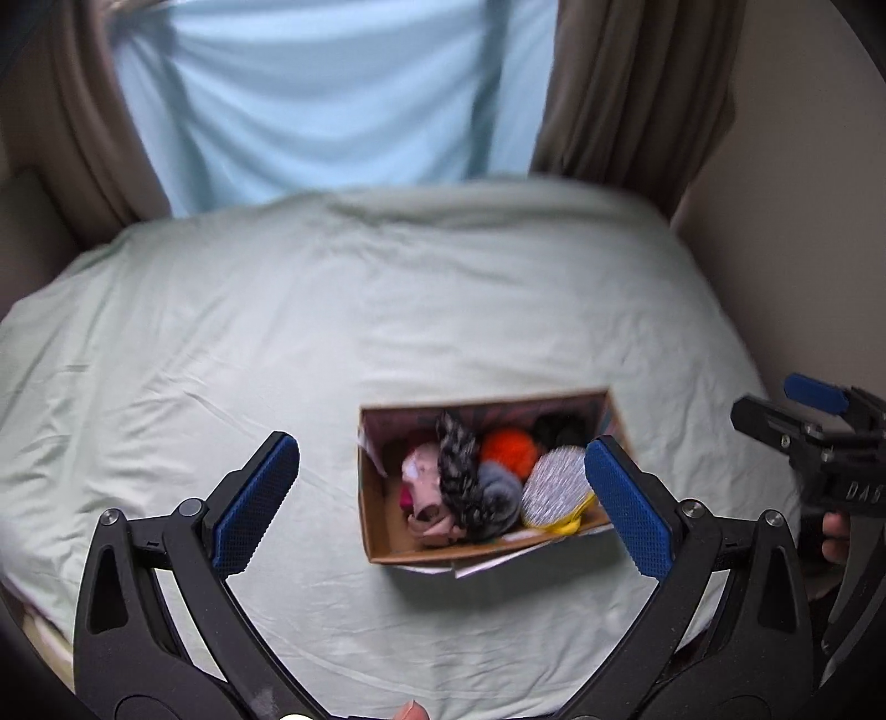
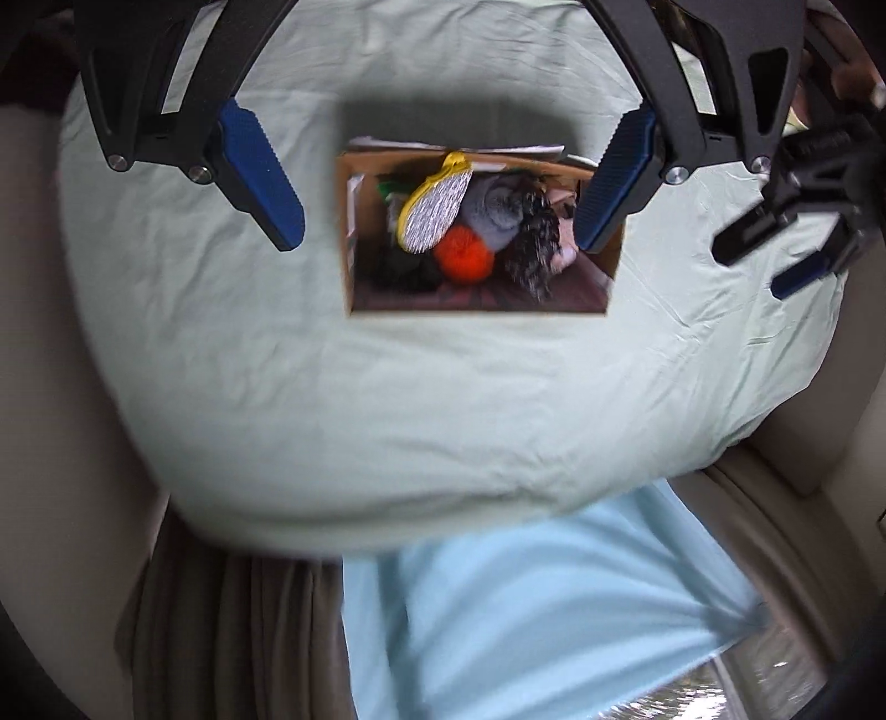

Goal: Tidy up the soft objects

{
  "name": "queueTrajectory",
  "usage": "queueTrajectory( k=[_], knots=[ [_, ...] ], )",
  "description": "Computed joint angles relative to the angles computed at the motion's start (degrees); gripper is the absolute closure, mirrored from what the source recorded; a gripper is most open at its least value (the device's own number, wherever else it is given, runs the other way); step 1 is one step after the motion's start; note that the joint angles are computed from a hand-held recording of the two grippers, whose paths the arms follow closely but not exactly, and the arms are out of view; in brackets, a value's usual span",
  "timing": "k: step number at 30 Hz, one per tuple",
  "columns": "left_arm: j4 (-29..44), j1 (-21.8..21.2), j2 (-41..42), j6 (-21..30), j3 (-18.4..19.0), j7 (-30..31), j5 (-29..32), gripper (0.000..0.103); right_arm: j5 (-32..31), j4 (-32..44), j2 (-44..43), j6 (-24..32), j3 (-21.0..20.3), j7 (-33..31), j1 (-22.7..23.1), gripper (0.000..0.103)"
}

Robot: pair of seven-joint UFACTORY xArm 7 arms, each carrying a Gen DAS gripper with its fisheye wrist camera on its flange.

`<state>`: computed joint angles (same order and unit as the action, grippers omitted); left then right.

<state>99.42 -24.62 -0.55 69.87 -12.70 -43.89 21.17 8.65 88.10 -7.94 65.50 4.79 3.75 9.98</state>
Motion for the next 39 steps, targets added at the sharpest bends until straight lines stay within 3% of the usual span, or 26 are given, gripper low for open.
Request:
queueTrajectory(
  k=[8,12,19,23,39],
  knots=[
    [13.7,-5.5,2.5,8.7,-3.4,-6.2,13.0,0.000,-4.3,5.6,-4.6,-0.2,0.1,-1.1,-0.6,0.006],
    [20.4,-10.8,5.5,12.9,-3.3,-9.8,18.9,0.000,-3.2,6.7,-6.6,-1.7,-0.9,-2.7,-1.1,0.006],
    [24.5,-19.1,7.9,15.8,-1.3,-14.2,28.4,0.000,-1.9,3.8,-10.8,-7.4,-2.4,-5.4,-2.1,0.006],
    [26.0,-21.6,9.3,16.1,-0.3,-15.7,30.2,0.000,-0.4,1.9,-12.2,-9.7,-3.4,-6.3,-2.5,0.000],
    [35.1,-30.0,15.4,19.6,5.5,-14.1,34.1,0.000,3.1,3.3,-11.8,-10.3,-5.7,-10.6,-3.5,0.000]
  ],
)
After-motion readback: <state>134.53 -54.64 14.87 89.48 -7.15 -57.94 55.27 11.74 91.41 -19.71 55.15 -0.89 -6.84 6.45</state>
